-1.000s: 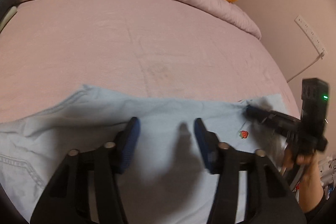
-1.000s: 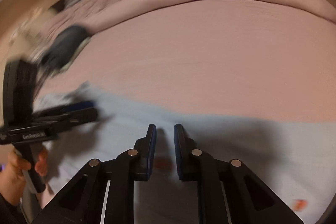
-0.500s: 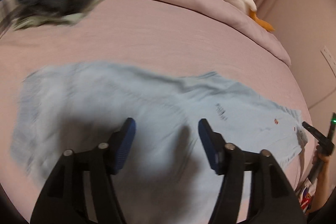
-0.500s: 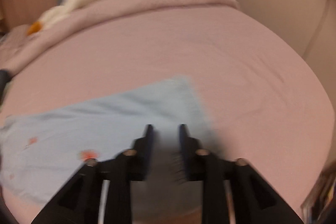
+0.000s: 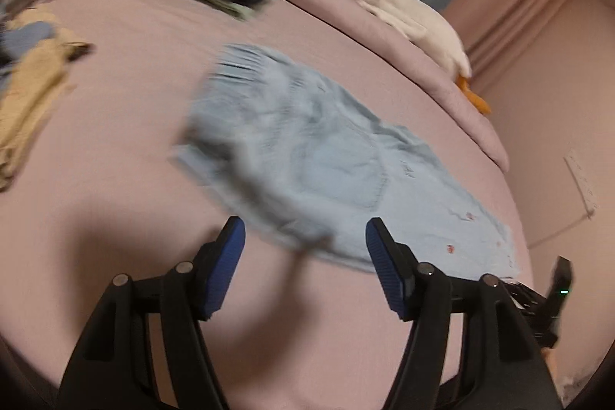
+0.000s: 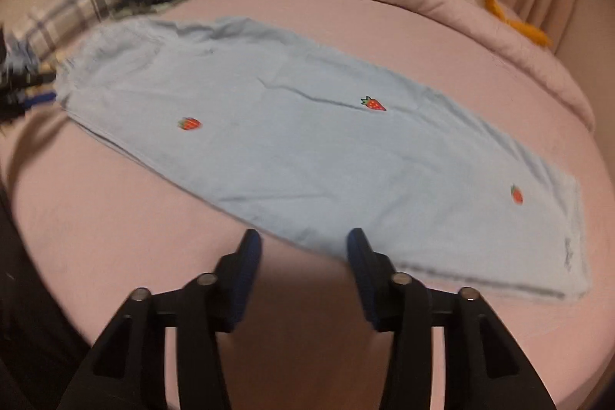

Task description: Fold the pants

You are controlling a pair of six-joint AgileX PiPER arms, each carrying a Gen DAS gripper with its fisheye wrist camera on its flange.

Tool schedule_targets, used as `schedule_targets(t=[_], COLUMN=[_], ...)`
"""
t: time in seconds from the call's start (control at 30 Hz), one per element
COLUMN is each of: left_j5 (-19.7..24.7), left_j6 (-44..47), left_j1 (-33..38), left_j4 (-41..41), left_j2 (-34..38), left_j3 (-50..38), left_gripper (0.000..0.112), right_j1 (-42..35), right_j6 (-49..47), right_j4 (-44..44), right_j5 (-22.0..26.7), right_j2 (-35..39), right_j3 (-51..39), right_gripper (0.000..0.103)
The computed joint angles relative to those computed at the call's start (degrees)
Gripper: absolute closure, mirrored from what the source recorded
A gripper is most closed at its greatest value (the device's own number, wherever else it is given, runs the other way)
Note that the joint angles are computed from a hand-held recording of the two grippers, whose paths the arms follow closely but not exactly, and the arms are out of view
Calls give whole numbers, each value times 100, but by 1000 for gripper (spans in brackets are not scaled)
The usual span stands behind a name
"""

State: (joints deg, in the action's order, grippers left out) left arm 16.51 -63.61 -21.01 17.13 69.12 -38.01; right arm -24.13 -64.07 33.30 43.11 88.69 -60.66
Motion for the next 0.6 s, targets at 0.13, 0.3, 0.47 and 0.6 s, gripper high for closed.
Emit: schedule_targets(t=[0.13, 0.3, 0.47, 0.6], left_j5=[-427, -416, 231, 455], left_j6=[739, 218, -1067, -941], left_j1=[357, 360, 143, 216], left_j4=[-1105, -647, 1107, 1506], left_j2=[-445, -406, -183, 176], left_j3=[542, 499, -40, -531], left_gripper=[47, 47, 47, 47], right_j1=[40, 838, 988, 1453], right_j6=[265, 1208, 1463, 2062], right_j4=[265, 361, 1165, 1204], right_j5=[358, 487, 1108, 1339], right_j2=[-211, 122, 769, 1599], right_j3=[-131, -644, -1323, -2541], right_gripper=[55, 44, 43, 43])
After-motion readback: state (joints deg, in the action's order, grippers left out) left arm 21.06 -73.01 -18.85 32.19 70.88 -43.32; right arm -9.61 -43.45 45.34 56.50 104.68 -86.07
